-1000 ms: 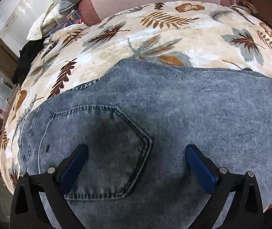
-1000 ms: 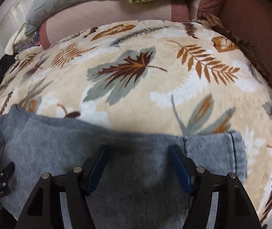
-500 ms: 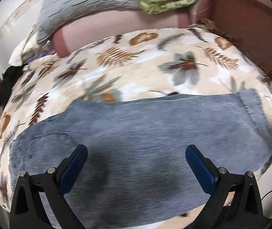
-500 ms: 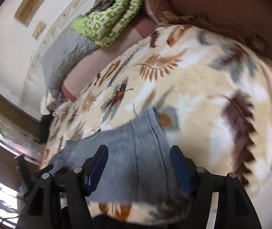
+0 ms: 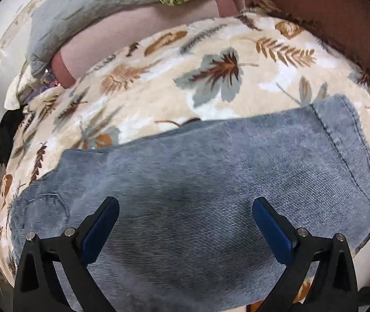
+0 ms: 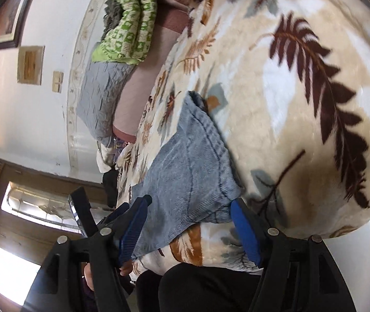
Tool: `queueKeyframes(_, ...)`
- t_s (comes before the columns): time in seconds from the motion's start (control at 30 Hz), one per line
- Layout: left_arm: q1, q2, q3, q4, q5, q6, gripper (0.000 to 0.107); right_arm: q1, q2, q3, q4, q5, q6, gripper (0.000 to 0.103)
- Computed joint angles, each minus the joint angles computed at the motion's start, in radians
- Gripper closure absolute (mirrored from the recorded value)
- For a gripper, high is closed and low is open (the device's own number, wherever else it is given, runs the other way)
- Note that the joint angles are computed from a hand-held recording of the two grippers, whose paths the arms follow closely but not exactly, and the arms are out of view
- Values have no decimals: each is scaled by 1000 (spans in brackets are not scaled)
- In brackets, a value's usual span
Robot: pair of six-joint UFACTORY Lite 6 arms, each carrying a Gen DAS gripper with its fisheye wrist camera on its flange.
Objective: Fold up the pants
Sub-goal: 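Lift the held leg hem with the right tool and fold it over the back pockets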
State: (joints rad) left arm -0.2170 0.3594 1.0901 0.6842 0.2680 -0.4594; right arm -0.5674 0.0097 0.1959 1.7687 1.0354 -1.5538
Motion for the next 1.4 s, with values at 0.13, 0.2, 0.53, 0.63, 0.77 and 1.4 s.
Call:
queueKeyframes(0.13, -36, 63, 13, 208, 61, -192, 4, 44, 90, 30, 48, -22, -42, 33)
queueKeyframes(0.2, -33, 55, 4, 267, 58, -236, 4, 72, 116, 40, 80, -29, -62, 33)
queueKeyframes(0.53, 13, 61, 19, 161, 56, -134, 4, 202, 235, 129, 239, 19, -95, 37)
queueKeyframes(0.63, 24, 35, 1, 93, 54, -70, 4, 239, 206, 150, 260, -44, -77, 84)
queueKeyframes(0.77, 61, -17, -34, 20, 40, 13, 4, 280, 87, 136, 287, -98, -48, 85)
queueKeyframes(1.4, 666, -30, 178, -1028, 149, 1145, 4, 1055, 217, 920, -60, -775, 543, 88)
